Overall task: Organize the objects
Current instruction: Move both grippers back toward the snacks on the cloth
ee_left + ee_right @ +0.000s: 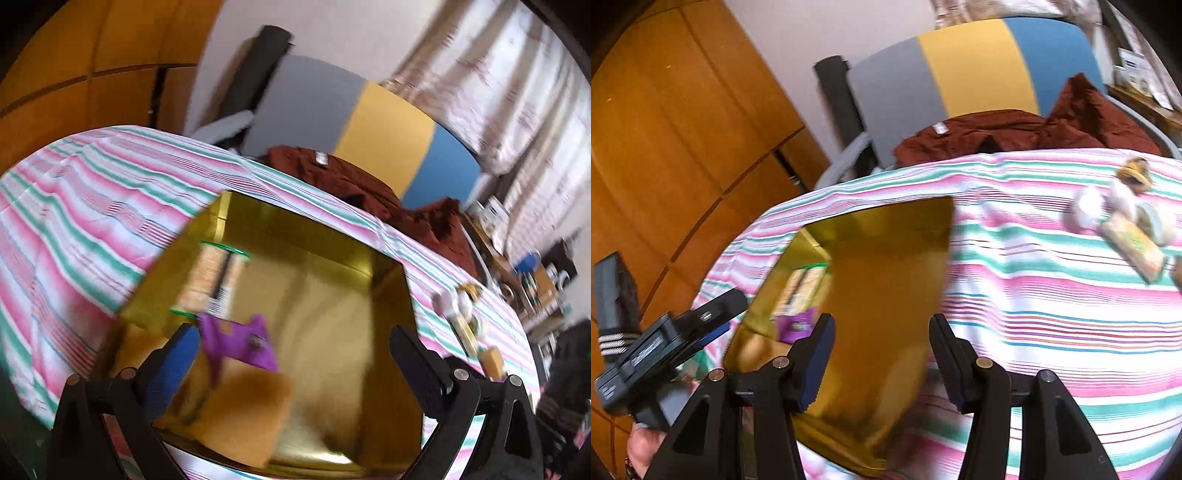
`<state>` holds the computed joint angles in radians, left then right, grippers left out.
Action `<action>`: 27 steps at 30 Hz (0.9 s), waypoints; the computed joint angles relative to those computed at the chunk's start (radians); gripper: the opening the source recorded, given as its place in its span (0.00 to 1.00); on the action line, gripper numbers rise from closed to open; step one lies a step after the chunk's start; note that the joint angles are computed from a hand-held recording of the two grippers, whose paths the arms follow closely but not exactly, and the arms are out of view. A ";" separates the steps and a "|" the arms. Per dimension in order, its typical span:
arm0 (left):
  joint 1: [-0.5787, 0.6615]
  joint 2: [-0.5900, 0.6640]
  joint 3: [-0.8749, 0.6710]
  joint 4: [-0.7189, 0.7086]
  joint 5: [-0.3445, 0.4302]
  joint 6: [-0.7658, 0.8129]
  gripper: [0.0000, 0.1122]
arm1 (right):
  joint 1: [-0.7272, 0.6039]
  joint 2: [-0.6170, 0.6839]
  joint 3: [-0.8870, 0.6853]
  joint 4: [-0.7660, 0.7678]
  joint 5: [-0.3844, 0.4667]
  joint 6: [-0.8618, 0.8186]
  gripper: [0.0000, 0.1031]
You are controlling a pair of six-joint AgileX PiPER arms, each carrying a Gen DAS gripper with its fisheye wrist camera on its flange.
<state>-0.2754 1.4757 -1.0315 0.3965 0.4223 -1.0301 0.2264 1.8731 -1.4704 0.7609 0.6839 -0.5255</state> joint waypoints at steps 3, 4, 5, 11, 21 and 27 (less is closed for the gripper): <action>-0.049 0.021 -0.016 -0.002 -0.007 0.025 0.92 | -0.054 -0.009 0.026 -0.015 -0.008 0.001 0.52; -0.070 0.032 -0.024 -0.006 -0.010 0.039 0.92 | -0.073 -0.009 0.033 -0.019 -0.010 0.001 0.52; -0.083 0.038 -0.030 -0.019 -0.012 0.057 0.92 | -0.085 -0.011 0.041 -0.020 -0.012 -0.001 0.52; -0.180 0.074 -0.053 -0.038 -0.037 0.125 0.92 | -0.212 -0.019 0.093 -0.089 -0.042 0.000 0.52; -0.300 0.119 -0.103 -0.087 -0.038 0.219 0.92 | -0.429 0.065 0.019 -0.531 -0.108 0.391 0.52; -0.331 0.144 -0.136 -0.102 -0.016 0.224 0.92 | -0.512 0.180 -0.151 -0.520 -0.071 0.421 0.52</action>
<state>-0.6060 1.6199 -1.1671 0.2940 0.4065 -0.8059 -0.2858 2.0536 -1.6216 0.2406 0.6126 -0.1046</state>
